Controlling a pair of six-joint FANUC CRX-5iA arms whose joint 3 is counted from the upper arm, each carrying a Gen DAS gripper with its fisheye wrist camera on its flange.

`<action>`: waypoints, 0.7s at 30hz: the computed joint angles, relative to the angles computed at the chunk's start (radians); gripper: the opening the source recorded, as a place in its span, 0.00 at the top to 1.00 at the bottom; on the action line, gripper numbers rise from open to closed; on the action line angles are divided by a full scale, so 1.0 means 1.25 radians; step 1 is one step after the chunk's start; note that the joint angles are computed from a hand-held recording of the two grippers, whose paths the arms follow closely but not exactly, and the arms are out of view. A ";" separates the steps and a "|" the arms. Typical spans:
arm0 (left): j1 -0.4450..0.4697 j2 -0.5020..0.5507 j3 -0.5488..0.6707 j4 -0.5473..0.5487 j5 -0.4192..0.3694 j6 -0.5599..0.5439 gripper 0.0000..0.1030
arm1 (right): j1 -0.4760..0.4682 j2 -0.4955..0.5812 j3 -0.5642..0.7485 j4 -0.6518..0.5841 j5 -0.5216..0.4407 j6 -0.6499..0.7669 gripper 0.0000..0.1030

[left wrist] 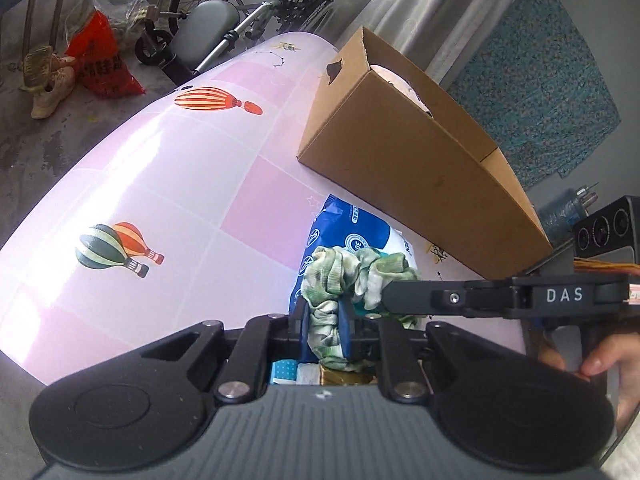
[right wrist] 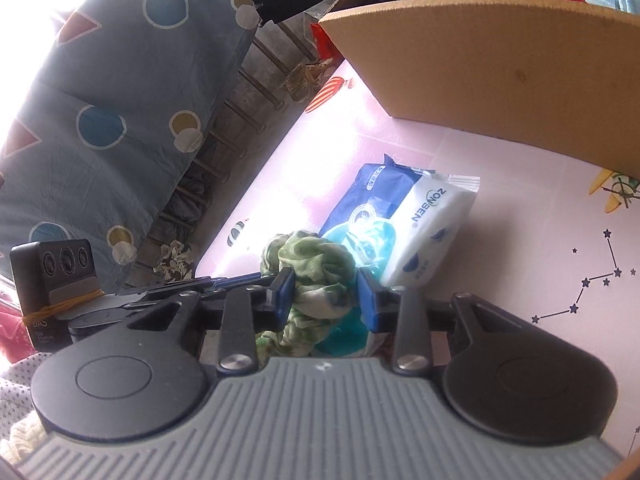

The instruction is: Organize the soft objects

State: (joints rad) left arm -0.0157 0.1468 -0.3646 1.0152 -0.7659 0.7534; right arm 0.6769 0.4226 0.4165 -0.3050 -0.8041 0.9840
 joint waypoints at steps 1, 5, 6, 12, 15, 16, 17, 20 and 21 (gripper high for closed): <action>-0.001 -0.002 -0.001 -0.001 0.002 -0.014 0.86 | -0.005 0.001 0.000 -0.024 0.008 0.013 0.65; -0.008 -0.010 0.004 -0.021 0.014 -0.058 0.86 | -0.011 0.011 0.016 -0.062 0.007 0.039 0.51; -0.010 -0.011 0.006 -0.024 0.017 -0.069 0.87 | -0.007 0.013 0.017 -0.053 0.009 0.039 0.51; -0.016 -0.016 0.016 -0.012 0.016 -0.106 0.88 | 0.021 -0.002 -0.031 0.038 0.066 -0.004 0.82; -0.020 -0.023 0.029 -0.030 0.019 -0.111 0.88 | 0.028 -0.023 -0.062 0.070 0.090 -0.024 0.83; -0.022 -0.026 0.032 -0.032 0.016 -0.110 0.88 | 0.031 -0.036 -0.077 0.080 0.101 -0.030 0.83; -0.022 -0.027 0.039 -0.037 0.009 -0.110 0.88 | 0.033 -0.045 -0.084 0.087 0.106 -0.030 0.83; -0.029 -0.035 0.054 -0.045 0.004 -0.107 0.88 | 0.037 -0.077 -0.112 0.112 0.135 -0.044 0.83; -0.033 -0.038 0.059 -0.043 0.004 -0.108 0.88 | 0.038 -0.086 -0.119 0.121 0.148 -0.052 0.83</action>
State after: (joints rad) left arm -0.0566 0.0994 -0.2910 0.9614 -0.7610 0.6183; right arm 0.7244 0.3150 0.2672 -0.1537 -0.6196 0.9188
